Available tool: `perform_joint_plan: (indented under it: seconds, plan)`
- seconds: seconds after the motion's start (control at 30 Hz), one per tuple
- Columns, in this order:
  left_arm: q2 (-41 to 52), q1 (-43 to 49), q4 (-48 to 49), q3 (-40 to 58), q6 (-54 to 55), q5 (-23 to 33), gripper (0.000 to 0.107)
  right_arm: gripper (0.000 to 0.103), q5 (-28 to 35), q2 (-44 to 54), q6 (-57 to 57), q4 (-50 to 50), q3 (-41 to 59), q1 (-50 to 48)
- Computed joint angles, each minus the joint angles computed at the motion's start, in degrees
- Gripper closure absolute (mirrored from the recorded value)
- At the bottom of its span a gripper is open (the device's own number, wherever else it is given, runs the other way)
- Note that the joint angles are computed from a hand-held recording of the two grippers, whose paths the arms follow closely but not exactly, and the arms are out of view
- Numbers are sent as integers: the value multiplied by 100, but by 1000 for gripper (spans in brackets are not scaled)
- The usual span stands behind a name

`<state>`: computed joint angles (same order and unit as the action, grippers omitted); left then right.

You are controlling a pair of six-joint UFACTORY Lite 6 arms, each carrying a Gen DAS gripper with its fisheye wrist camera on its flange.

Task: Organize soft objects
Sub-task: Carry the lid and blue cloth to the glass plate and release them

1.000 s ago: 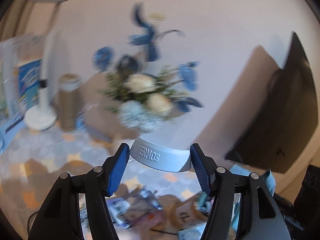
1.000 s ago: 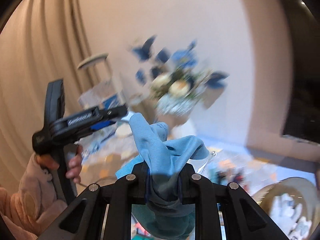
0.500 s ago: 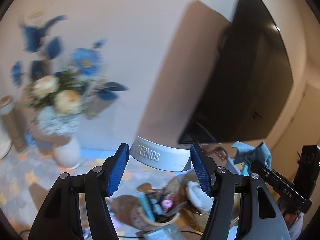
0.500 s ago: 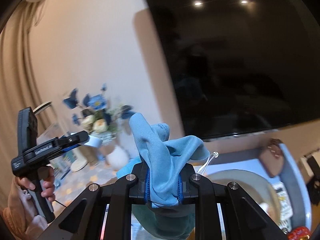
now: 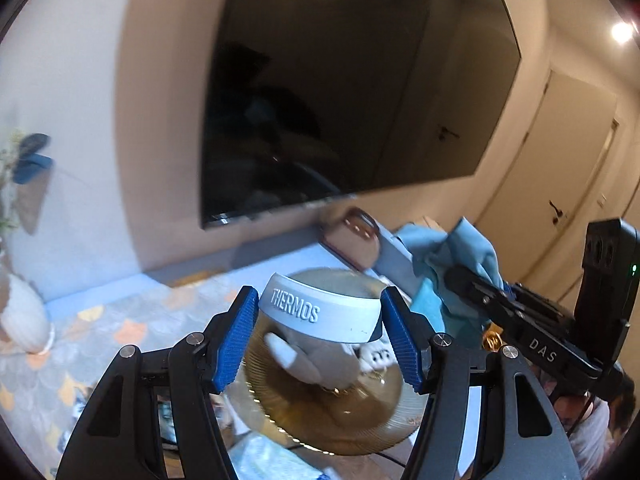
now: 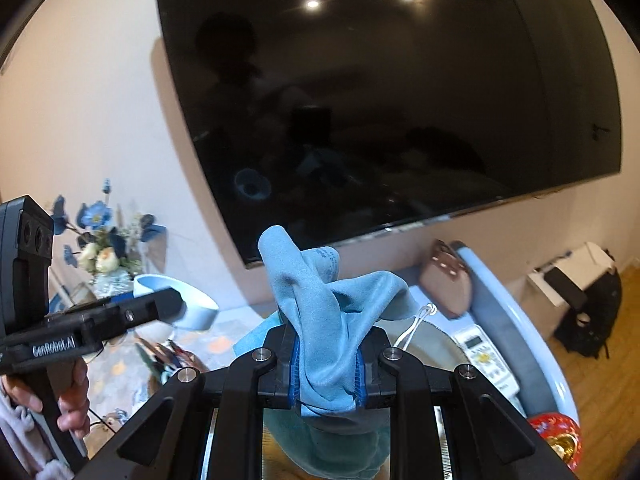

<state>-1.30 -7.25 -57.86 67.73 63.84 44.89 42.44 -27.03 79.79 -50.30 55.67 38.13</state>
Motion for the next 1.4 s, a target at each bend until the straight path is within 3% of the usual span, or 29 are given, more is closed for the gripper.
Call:
perform_joint_plan:
  seconds: [0.1, 0.13, 0.17, 0.23, 0.27, 0.4, 1.13, 1.27, 1.4]
  plan:
    - [124, -127, -27, -49, 71, -85, 42, 78, 15, -95, -190, 190, -140, -136]
    - [164, -188, 11, -44, 47, -130, 39, 64, 10, -85, -370, 346, -155, -214]
    - [162, -235, 48, -70, 38, -178, 30, 42, -3, -53, -633, 573, -163, -319]
    - [99, -257, -38, -136, 145, -199, 24, 25, 175, -10, -556, 526, -184, -281]
    - [82, -264, -92, -151, 210, -181, 24, 22, 317, -56, -302, 336, -237, -179]
    - [181, -376, 60, -52, 81, -334, 24, 18, 281, -350, 189, 40, -441, -146]
    - [157, -343, 432, -92, -252, -424, 23, 18, 247, -304, 67, 236, -450, -125]
    - [244, -663, 1319, -140, -933, -773, 22, 18, 363, -143, -121, 448, -352, -152]
    - [406, -1058, 2541, -263, -1925, -1011, 22, 18, 688, 373, -965, 1293, -32, -414]
